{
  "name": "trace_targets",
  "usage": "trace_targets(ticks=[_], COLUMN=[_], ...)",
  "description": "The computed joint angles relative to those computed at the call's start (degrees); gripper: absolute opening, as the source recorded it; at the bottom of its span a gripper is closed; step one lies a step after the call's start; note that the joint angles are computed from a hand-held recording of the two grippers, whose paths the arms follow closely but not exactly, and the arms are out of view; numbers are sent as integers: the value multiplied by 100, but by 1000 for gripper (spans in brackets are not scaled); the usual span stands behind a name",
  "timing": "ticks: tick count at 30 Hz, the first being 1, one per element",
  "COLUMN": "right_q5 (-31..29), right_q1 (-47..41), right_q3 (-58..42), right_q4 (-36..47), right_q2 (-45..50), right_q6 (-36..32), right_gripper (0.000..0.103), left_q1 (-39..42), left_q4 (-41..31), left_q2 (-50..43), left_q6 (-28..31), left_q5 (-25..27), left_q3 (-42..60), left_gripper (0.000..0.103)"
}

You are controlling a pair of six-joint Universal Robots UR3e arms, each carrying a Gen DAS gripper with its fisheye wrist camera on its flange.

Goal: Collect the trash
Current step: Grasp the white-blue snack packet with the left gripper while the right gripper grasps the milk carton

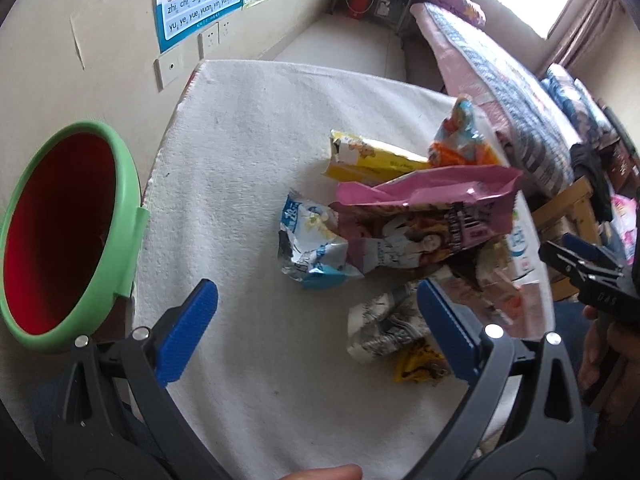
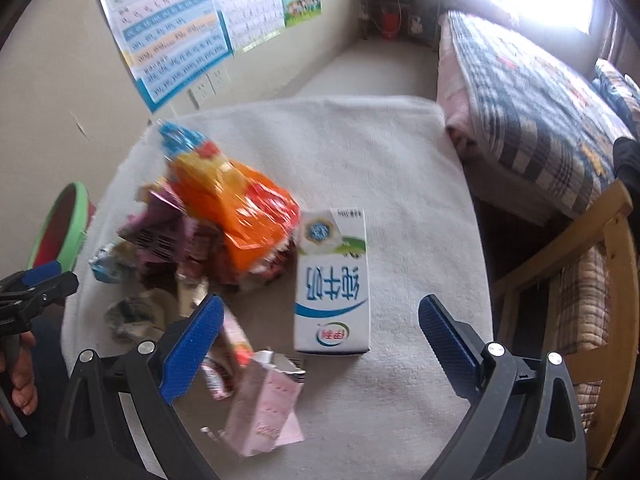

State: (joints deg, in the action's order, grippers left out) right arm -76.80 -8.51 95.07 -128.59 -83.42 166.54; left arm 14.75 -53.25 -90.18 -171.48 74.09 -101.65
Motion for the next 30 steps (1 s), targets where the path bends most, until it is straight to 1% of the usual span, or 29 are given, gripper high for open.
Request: trace_targets(ticks=[4, 8, 9, 10, 12, 14, 15, 16, 18, 19, 20, 22, 24, 25, 26, 27, 30], right_q5=[-148, -274, -290, -304, -311, -319, -348, -339, -333, -325, -299, -234, -84, -70, -55, -96, -167], right_q1=[89, 138, 137, 142, 144, 157, 160, 159, 136, 115, 90, 40, -28, -22, -28, -9, 28], right_q3=[-114, -269, -284, -302, -365, -409, -429, -455, -517, -550, -582, -666, -674, -661, -624, -620, -503], right_q4=[-46, -109, -141, -146, -123, -96, -90, -76, -65, -57, -33, 37, 103, 107, 78, 65, -96], right_q2=[306, 584, 638, 676, 791, 866, 916, 952, 1055, 1114, 1167, 1260, 1278, 1263, 1244, 1246, 1209], right_q6=[-13, 58, 80, 95, 125, 141, 130, 133, 131, 130, 127, 113, 80, 72, 53, 35, -31], right_gripper=[94, 93, 93, 93, 90, 89, 87, 85, 80, 78, 72, 71, 63, 61, 55, 53, 52], left_q1=[-217, -356, -398, -442, -480, -510, -514, -504, -487, -488, -486, -493, -522, -515, -529, -532, -515], left_q4=[176, 256, 263, 248, 248, 298, 318, 307, 301, 312, 304, 319, 357, 379, 398, 407, 365], left_q2=[-364, -726, -806, -941, -1095, -1211, -1270, -1332, -1389, -1405, -1431, -1437, -1423, -1406, -1396, -1386, -1338], left_q6=[-41, -78, -83, -78, -114, -165, -180, -187, -212, -227, -222, -218, -182, -155, -160, -143, -109], left_q5=[351, 591, 648, 720, 751, 794, 802, 784, 732, 719, 734, 743, 809, 810, 825, 836, 795], left_q3=[176, 386, 440, 532, 629, 678, 705, 740, 758, 757, 770, 764, 744, 719, 705, 694, 664], left_gripper=[97, 97, 96, 93, 88, 87, 83, 76, 68, 62, 58, 44, 39, 37, 36, 34, 32])
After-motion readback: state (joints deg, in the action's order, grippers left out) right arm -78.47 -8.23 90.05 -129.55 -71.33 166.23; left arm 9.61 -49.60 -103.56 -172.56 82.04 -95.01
